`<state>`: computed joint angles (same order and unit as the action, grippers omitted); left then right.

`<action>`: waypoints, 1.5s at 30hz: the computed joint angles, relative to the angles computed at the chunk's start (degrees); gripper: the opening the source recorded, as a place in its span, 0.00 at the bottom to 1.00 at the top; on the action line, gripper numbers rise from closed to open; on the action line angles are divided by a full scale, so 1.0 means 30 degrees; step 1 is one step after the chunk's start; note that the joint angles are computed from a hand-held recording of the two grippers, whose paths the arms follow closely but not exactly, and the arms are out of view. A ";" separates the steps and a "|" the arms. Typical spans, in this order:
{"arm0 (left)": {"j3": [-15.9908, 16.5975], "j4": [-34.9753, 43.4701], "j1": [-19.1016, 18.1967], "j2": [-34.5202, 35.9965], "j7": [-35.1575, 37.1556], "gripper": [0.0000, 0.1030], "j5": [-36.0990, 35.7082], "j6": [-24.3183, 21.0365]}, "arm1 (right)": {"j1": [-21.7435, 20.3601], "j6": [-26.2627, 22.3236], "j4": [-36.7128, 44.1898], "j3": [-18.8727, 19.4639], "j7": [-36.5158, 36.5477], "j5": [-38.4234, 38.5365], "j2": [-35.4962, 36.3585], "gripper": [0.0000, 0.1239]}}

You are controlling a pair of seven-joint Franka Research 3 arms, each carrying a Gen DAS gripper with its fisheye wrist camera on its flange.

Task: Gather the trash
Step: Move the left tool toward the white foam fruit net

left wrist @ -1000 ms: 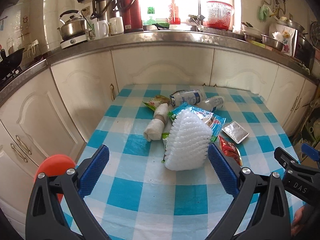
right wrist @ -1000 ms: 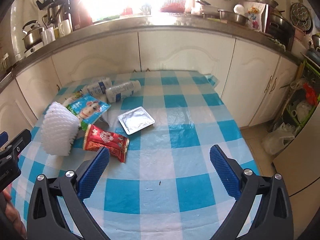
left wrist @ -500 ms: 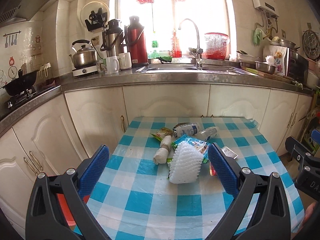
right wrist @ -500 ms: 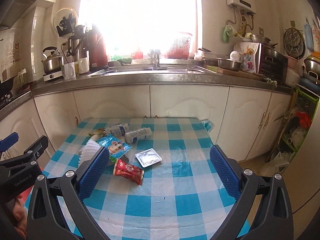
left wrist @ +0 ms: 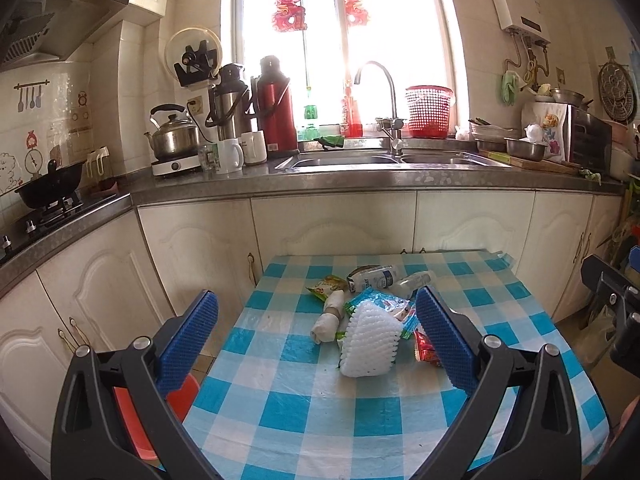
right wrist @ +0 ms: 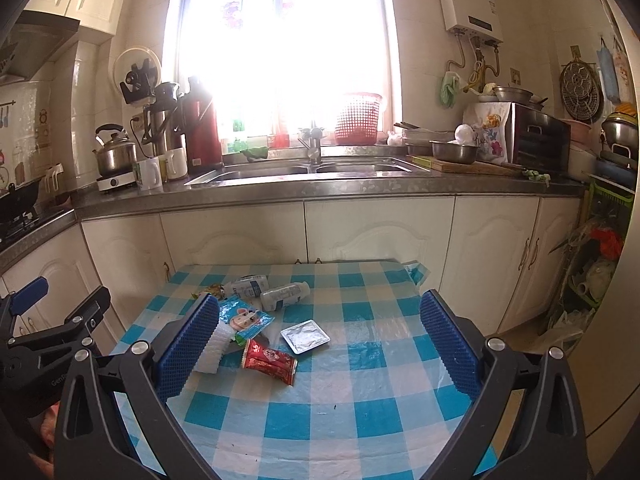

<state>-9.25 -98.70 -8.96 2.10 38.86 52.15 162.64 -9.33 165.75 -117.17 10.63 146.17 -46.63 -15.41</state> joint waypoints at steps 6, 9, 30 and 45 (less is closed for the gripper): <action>-0.0001 -0.0192 0.0090 -0.0275 -0.0484 0.96 0.0302 0.0090 | -0.0519 0.0665 -0.0272 0.0293 0.0496 -0.0333 -0.0472 0.80; -0.0047 -0.0202 0.0132 -0.0313 -0.0586 0.96 0.0377 0.0092 | -0.0845 0.0780 -0.0340 0.0595 0.0691 -0.0590 -0.0659 0.80; 0.0127 0.0236 -0.0028 0.0349 0.0083 0.96 -0.0488 -0.0304 | -0.1118 0.0916 -0.0169 0.0903 0.0658 -0.0335 -0.0346 0.80; 0.0373 0.0805 -0.0369 0.1429 0.0808 0.96 -0.1293 -0.1056 | 0.0473 0.0992 0.0143 -0.0523 -0.0146 0.0385 0.1175 0.80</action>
<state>-8.13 -96.28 -10.06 6.39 41.29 48.27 159.47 -7.91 168.72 -116.74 9.06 145.73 -45.48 -11.89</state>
